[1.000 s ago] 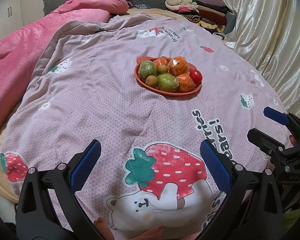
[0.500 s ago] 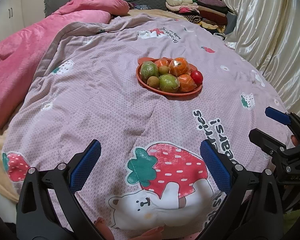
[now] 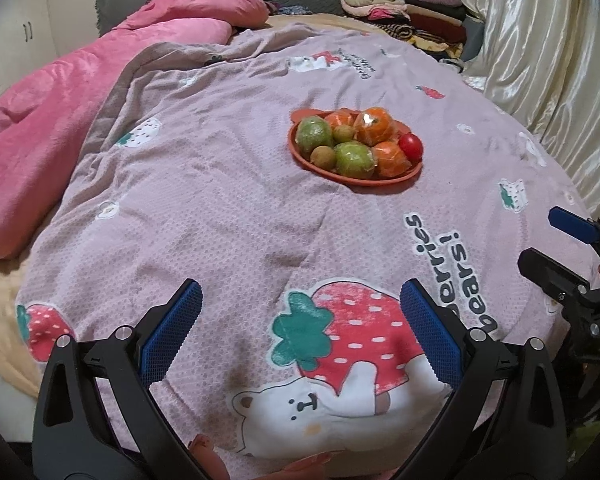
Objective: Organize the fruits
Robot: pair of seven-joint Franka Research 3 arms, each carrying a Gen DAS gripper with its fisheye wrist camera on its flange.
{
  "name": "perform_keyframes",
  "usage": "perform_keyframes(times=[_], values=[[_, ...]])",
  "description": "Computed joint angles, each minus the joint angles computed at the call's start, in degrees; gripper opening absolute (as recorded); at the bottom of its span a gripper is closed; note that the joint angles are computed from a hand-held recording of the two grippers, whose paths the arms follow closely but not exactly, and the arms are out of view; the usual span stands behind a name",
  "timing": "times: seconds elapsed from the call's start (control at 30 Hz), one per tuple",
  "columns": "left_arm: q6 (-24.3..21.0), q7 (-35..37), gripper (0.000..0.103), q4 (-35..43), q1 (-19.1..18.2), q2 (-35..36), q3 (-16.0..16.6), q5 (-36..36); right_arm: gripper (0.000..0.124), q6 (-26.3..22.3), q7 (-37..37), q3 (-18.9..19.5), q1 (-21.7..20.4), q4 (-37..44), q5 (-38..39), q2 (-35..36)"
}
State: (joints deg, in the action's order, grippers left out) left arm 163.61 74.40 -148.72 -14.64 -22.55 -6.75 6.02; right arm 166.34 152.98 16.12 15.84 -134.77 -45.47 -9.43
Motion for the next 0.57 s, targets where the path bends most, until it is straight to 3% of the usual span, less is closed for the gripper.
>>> perform_keyframes(times=[0.2, 0.33, 0.5, 0.57], values=[[2.54, -2.76, 0.093, -0.71, 1.77, -0.96, -0.17, 0.16, 0.098, 0.75, 0.35, -0.84, -0.83, -0.31, 0.17, 0.36], [5.45, -2.23, 0.093, 0.15, 1.26, 0.16, 2.85, -1.09, 0.098, 0.87, 1.47, -1.75, -2.51, -0.18, -0.41, 0.63], [1.76, -6.06, 0.093, 10.43, 10.93, 9.79, 0.12, 6.39, 0.098, 0.34, 4.00, -5.13, -7.17, 2.07, -2.09, 1.82], [0.47, -6.80, 0.093, 16.36, 12.96, 15.86, 0.73, 7.66, 0.098, -1.83, 2.62, -7.19, -8.28, 4.75, -1.20, 4.14]])
